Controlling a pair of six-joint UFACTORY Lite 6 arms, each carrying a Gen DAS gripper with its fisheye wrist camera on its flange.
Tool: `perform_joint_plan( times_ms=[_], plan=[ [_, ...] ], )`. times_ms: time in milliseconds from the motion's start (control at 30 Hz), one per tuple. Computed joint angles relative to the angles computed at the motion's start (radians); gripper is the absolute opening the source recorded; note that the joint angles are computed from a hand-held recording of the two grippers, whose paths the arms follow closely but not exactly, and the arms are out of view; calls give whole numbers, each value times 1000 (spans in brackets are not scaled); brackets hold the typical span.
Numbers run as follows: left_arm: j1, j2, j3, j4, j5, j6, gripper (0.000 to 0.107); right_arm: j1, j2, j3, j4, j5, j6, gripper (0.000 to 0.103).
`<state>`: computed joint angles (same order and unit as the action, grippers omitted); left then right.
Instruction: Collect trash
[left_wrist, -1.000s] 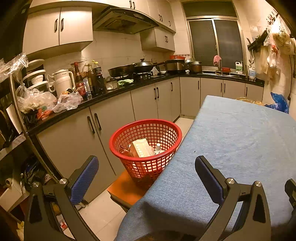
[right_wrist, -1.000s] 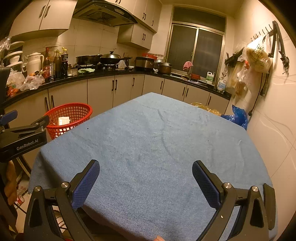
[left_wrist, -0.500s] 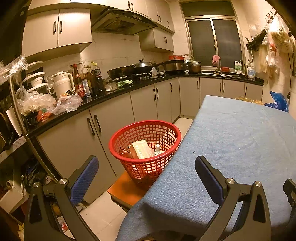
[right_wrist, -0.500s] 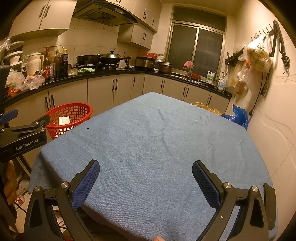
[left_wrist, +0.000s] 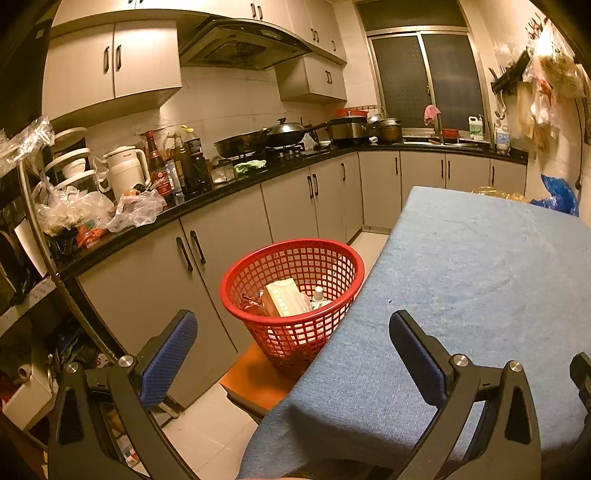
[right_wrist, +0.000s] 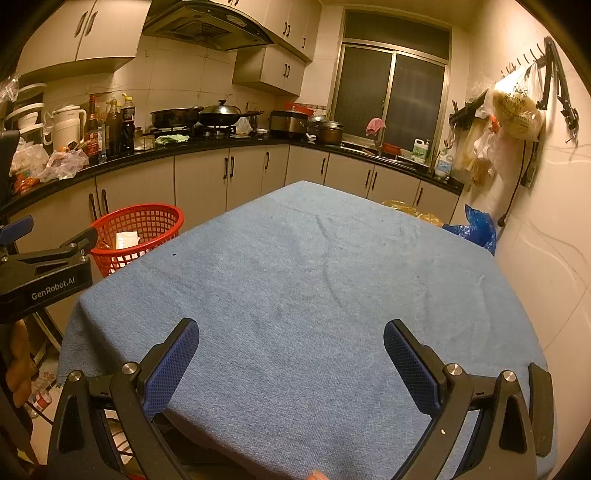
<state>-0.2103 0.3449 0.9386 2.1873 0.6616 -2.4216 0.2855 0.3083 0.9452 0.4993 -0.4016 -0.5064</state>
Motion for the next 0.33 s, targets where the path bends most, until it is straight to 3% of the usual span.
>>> perform_joint_plan(
  times_ms=[333],
  plan=[
    [-41,21,84,-23,-52,80,103,-104,35,64,-102,76,115,102]
  ],
)
